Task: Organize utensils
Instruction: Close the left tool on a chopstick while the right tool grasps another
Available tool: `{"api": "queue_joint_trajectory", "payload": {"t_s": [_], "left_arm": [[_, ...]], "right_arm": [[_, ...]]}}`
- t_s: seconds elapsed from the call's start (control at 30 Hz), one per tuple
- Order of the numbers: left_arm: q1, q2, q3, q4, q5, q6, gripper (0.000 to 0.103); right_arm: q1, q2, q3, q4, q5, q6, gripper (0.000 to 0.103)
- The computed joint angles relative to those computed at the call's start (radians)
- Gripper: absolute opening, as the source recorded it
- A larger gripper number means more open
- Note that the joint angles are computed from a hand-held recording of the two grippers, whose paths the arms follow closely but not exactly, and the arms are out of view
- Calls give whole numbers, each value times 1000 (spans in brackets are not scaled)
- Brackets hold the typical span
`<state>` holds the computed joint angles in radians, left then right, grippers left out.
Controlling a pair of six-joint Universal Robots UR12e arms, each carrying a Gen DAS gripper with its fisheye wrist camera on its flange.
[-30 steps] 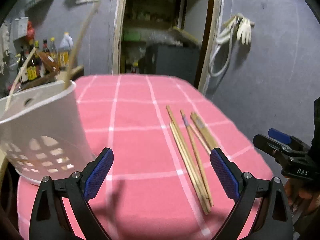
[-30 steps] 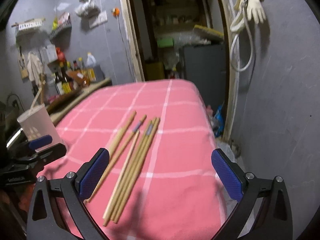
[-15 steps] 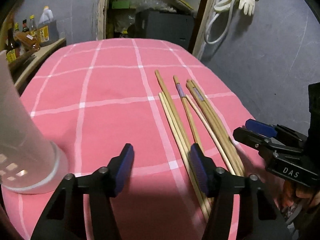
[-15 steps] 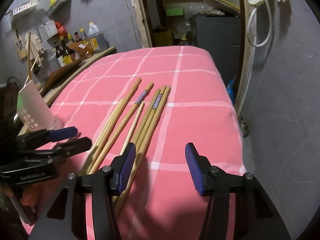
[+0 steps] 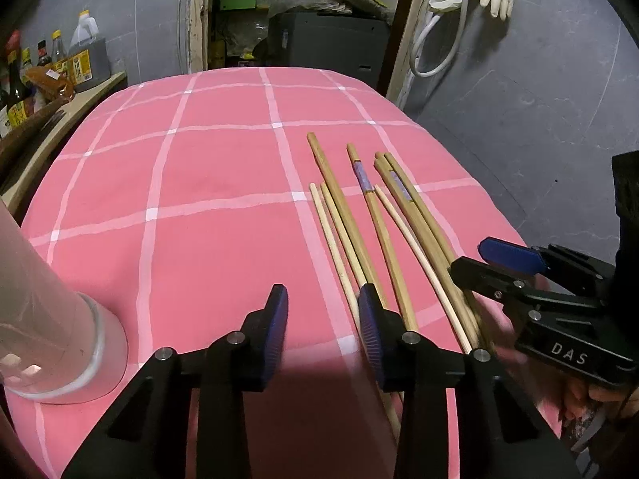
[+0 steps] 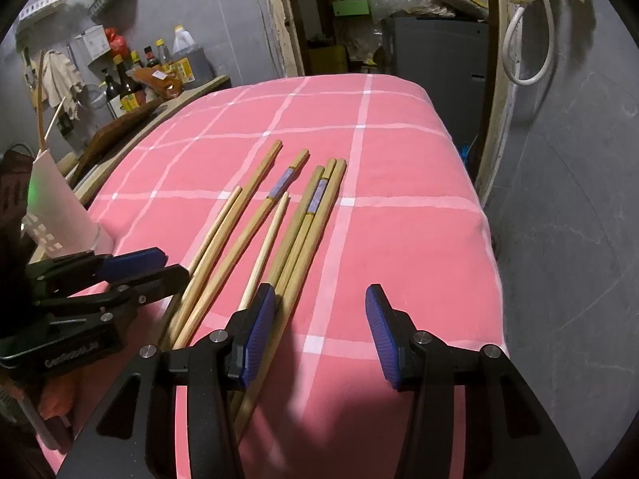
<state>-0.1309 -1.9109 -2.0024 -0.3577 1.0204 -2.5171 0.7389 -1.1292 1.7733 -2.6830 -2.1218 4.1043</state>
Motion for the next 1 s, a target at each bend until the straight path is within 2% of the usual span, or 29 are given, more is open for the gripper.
{"api": "queue_joint_trajectory", "payload": {"t_s": [0.33,0.57,0.83,0.9,0.93,1.0], "left_arm": [[-17,0,8,-25,22,28,22],[-17,-8,26,-54,35,12,8],[-25,-10,45,-110,28,41,7],[-25,-9,49,-124,29,37,6],[-25,-8,51,-131,30,33,5],[-23,-7,54,-152,25,25,4]], "right_arm": [[-9,3,-23,54,17,-25,31],[-21,-2,-24,75,42,-24,20],[-47,3,-46,108,110,-31,18],[-55,-2,-41,99,134,-10,16],[-58,-4,-41,104,141,9,11],[-65,-13,-27,86,166,46,10]]}}
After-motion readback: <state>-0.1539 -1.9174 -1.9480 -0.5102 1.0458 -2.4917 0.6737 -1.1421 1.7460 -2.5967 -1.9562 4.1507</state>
